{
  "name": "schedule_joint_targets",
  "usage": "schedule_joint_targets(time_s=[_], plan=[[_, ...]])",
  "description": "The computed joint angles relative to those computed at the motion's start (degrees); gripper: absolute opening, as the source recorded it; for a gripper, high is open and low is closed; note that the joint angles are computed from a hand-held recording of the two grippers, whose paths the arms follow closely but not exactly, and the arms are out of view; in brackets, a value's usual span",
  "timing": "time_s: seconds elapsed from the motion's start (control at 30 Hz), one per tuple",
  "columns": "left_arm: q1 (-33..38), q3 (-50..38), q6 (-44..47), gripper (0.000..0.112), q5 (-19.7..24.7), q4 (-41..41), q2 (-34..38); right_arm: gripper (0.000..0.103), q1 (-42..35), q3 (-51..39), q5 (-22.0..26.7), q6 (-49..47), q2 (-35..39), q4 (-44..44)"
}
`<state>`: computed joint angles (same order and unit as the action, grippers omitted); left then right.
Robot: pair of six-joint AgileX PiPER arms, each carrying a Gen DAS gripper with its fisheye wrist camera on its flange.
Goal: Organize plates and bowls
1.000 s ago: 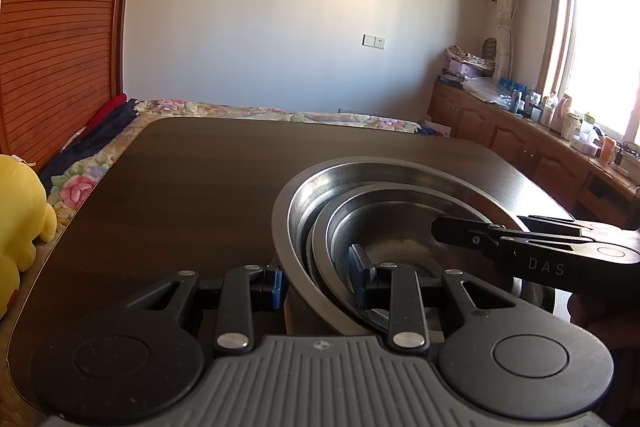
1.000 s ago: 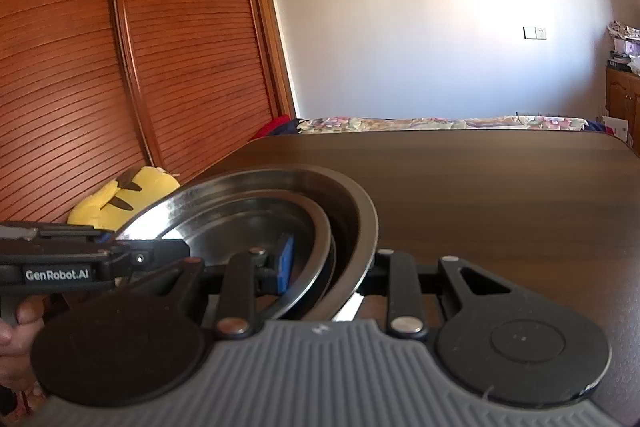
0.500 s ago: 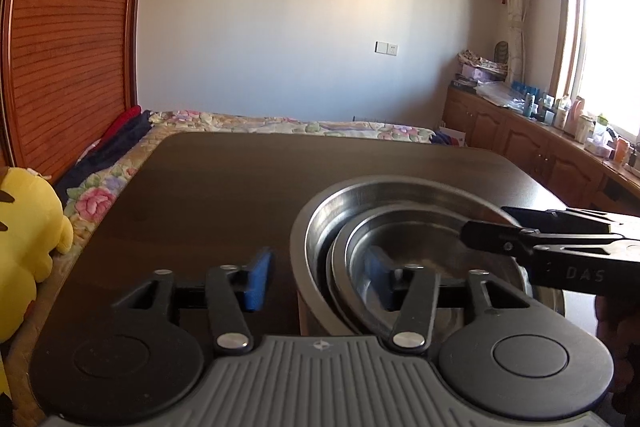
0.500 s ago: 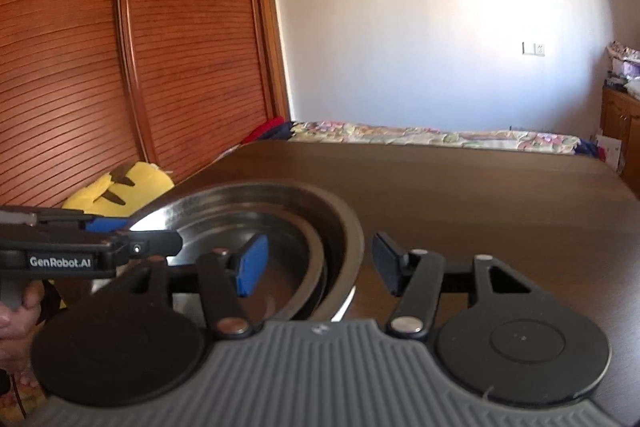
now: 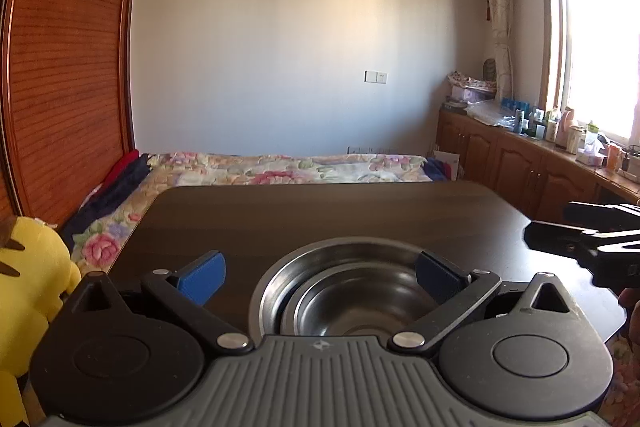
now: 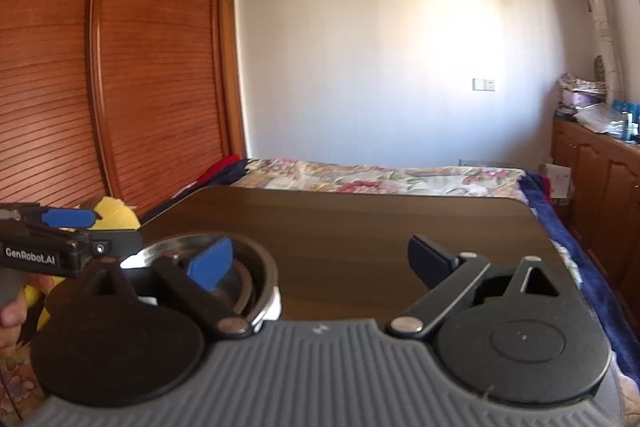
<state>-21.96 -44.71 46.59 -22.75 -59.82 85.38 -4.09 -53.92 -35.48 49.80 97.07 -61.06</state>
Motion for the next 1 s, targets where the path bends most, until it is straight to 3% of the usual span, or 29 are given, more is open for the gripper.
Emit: schedule_joint_targets(time_s=[0.2,0.4,0.67,1.0], plan=[[-4.16,-1.24,9.14,0.103,-2.8,-9.64,-0.55,0.103,-2.43,1.82,-0.56,-1.56,-2.52,2.14],[-8.8,-3.29,16.64,0.103,-9.53,-18.67,0.42,0.103,-3.03,3.07,0.72,-3.1,-3.91,4.88],[-10.84,-1.91,16.71,0.103,-10.65,-19.74,-0.33,0.103,-2.01,5.32,2.92,-8.1,-4.85,10.76],[-12.44,1.03,15.76,0.103,-11.93,-20.41,-0.64,0.103,-2.17,7.61,2.98,-9.82,-5.14,11.82]])
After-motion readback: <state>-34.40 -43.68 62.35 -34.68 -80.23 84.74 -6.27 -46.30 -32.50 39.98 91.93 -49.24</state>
